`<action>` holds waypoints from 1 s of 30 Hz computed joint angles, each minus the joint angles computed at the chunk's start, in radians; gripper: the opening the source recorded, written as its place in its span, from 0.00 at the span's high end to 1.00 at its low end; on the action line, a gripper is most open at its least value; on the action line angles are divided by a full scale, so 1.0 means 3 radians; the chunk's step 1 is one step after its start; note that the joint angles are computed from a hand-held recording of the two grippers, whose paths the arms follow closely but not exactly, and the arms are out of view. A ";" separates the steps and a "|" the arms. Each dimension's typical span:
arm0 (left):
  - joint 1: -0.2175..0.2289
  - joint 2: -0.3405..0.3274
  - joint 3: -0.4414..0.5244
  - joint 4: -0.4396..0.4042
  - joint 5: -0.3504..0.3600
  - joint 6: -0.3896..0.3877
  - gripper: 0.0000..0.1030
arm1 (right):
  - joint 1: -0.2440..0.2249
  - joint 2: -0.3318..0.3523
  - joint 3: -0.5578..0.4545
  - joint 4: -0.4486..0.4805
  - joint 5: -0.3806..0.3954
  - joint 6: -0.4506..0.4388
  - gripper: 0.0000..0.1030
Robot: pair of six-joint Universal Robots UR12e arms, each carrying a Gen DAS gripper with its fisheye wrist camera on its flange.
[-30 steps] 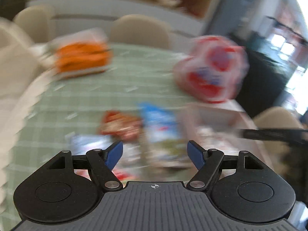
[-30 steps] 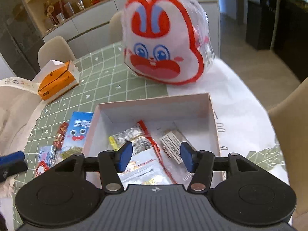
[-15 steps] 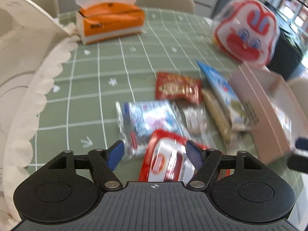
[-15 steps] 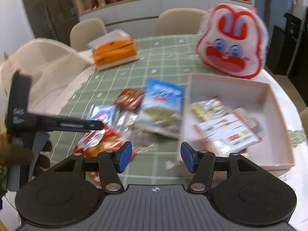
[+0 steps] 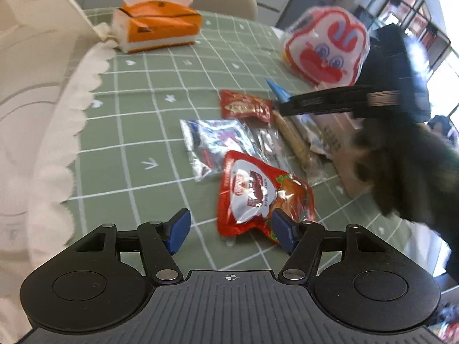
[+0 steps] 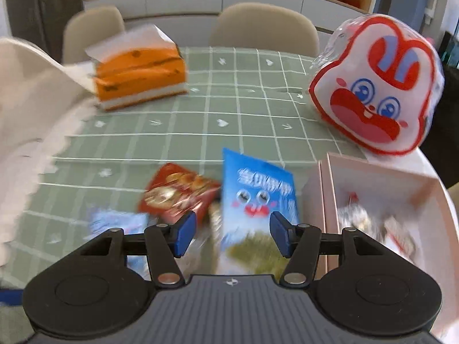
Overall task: Organize snacks
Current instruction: 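Grasp the blue seaweed packet with the right tool while the left grasps the rice bar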
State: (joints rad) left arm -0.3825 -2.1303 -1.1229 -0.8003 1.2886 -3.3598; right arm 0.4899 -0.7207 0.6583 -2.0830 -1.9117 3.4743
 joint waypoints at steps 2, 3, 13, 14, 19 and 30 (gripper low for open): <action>0.0040 0.0057 -0.0075 0.0046 -0.0068 -0.0066 0.34 | -0.0032 0.0069 -0.0118 0.0145 0.0058 0.0071 0.49; 0.0055 0.0076 -0.0104 0.0066 -0.0082 -0.0100 0.34 | -0.0047 0.0053 -0.0092 0.0136 0.0136 0.0132 0.56; 0.0058 -0.0009 -0.0029 0.0171 -0.0424 -0.0143 0.34 | 0.0000 -0.0636 0.1016 -0.0318 0.0622 0.0553 0.68; 0.0043 -0.0030 0.0003 0.0160 -0.0469 -0.0107 0.34 | 0.0007 -0.0717 0.1146 -0.0378 0.0671 0.0619 0.68; -0.0063 -0.0168 0.0241 0.0051 -0.0457 -0.0003 0.34 | 0.0044 -0.1052 0.1664 -0.0588 0.0873 0.0818 0.68; -0.0370 -0.0968 0.1606 -0.0588 0.0282 -0.0206 0.43 | 0.0121 -0.1564 0.2424 -0.0950 0.0663 0.0661 0.56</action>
State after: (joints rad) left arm -0.4936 -2.4208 -0.6411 -0.9768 1.3733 -3.4215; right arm 0.5262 -1.1898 1.3855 -2.3681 -1.7127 3.6726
